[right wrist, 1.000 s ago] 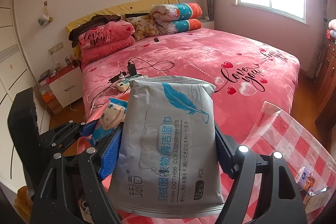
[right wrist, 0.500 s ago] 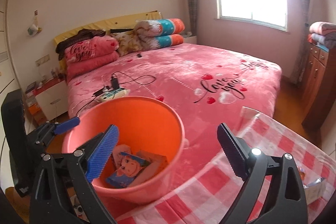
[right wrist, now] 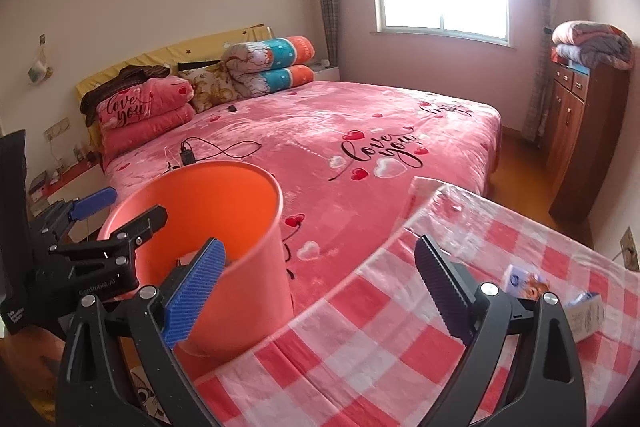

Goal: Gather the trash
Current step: 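Move both open tools back over the tissue pack and milk carton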

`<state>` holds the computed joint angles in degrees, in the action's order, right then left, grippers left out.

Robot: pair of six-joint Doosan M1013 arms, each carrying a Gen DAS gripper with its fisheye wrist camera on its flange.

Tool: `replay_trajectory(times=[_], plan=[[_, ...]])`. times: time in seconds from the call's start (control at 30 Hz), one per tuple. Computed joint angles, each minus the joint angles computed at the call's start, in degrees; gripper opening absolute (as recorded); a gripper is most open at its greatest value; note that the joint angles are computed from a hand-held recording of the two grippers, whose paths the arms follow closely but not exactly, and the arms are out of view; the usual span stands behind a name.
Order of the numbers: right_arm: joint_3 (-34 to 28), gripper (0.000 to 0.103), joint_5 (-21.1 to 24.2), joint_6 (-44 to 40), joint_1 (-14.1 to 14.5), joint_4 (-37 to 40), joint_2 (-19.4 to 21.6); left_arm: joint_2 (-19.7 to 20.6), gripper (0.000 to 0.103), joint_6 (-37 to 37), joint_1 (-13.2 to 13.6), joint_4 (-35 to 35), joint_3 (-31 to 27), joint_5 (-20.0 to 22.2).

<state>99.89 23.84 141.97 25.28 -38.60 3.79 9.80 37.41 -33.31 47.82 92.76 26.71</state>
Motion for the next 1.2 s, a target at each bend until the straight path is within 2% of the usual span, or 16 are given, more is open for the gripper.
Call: replay_trajectory(times=[0.5,1.2], plan=[[6.0,0.095,1.6,11.8,-0.5,-8.0,-4.5,0.6,0.095,3.5,-4.1,0.4,-1.1,1.1],[12.4,0.096,2.0,21.5,-2.6,-12.4,-8.5,2.7,0.095,10.2,-7.7,-3.5,-2.6,3.1]])
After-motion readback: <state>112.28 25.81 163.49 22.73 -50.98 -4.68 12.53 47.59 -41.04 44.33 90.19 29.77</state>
